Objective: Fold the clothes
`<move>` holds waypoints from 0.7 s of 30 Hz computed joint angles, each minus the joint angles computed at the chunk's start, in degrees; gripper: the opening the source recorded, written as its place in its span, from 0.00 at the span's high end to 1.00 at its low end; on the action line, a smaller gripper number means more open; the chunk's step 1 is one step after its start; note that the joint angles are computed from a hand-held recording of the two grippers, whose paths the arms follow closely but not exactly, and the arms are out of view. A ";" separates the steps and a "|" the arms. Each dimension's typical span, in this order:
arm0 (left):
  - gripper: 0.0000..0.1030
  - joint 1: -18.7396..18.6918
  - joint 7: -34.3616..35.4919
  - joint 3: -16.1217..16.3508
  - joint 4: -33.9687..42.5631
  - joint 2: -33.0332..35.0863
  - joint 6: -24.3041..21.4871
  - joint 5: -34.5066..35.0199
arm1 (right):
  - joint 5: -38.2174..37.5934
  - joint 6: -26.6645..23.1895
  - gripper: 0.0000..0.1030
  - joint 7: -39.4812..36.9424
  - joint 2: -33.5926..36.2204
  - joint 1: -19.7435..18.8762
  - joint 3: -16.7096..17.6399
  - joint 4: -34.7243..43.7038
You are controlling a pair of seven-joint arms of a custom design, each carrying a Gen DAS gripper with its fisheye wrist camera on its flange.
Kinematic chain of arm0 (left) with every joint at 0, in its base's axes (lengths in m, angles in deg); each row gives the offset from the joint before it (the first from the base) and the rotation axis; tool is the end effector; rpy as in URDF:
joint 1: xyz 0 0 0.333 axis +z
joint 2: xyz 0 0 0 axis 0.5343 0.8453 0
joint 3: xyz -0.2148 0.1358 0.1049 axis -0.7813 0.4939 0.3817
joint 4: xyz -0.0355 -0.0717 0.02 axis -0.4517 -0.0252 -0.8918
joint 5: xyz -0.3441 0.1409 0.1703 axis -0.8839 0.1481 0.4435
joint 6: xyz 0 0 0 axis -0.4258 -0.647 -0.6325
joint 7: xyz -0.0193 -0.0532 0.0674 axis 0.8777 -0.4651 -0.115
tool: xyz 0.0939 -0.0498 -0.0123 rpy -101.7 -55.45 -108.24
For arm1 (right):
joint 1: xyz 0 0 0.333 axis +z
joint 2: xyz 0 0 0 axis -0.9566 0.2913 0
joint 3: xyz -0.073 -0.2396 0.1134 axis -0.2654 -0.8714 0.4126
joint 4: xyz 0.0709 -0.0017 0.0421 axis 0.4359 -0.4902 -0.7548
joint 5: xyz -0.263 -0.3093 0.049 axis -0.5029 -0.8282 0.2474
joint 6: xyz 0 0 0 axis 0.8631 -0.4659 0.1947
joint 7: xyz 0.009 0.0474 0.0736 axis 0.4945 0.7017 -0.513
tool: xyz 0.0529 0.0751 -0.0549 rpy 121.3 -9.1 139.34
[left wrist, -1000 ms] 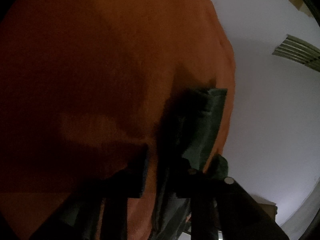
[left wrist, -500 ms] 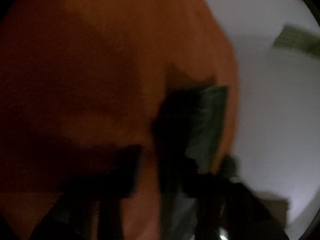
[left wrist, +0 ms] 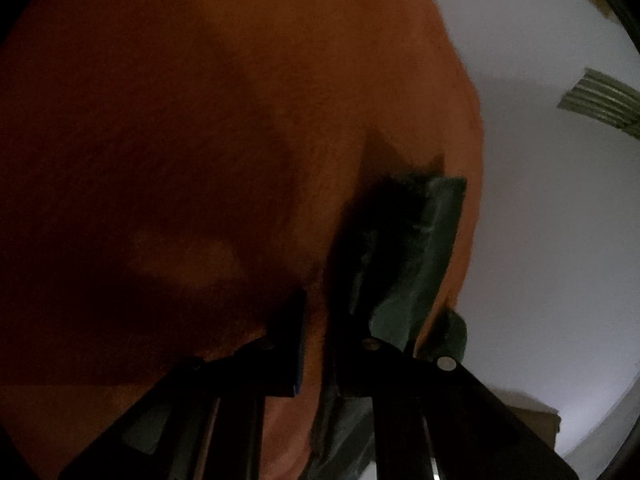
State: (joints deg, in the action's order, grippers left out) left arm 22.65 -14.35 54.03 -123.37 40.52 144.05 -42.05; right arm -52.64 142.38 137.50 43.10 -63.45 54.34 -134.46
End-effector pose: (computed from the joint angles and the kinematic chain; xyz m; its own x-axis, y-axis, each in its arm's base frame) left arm 0.4160 -0.2504 0.4955 0.6324 -0.0428 0.7735 -0.2502 -0.9563 0.1516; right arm 0.5016 0.0749 0.6178 0.3962 -0.9180 -0.0164 -0.7829 -0.3284 -0.5284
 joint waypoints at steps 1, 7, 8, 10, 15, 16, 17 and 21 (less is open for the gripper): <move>0.89 3.22 -2.73 -3.23 0.32 -1.45 -2.70 2.22 | 0.00 -0.18 0.69 0.14 0.05 -0.05 0.00 0.00; 0.89 0.66 3.93 -0.52 7.16 4.68 -9.46 7.16 | -0.35 0.09 0.60 0.29 -0.49 0.06 0.41 -0.76; 0.89 1.11 0.48 -0.83 5.57 4.22 -6.51 6.49 | -0.58 0.22 0.58 0.22 -0.53 0.10 0.47 -0.87; 0.89 1.79 -6.31 -2.79 2.87 2.99 -1.44 5.23 | -0.82 0.28 0.56 0.10 -0.46 0.20 0.52 -0.83; 0.89 1.07 -8.51 -2.16 1.73 3.91 4.45 2.35 | -0.76 0.05 0.55 -0.22 -0.45 0.29 0.33 -0.89; 0.89 1.40 -7.15 -1.99 1.82 4.00 4.68 3.11 | -0.74 0.12 0.55 -0.24 -0.54 0.27 0.30 -1.03; 0.89 1.66 -4.64 -1.14 2.57 4.85 5.10 4.13 | -0.72 0.20 0.55 -0.25 -0.64 0.26 0.28 -1.17; 0.89 -8.73 10.34 8.66 9.02 11.89 6.30 -2.31 | -0.85 0.39 0.54 0.02 -1.02 0.17 0.37 -1.69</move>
State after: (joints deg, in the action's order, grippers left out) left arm 13.91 -4.01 62.69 -114.35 52.41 150.35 -44.37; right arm -53.49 142.77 137.52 42.08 -63.28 54.71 -136.16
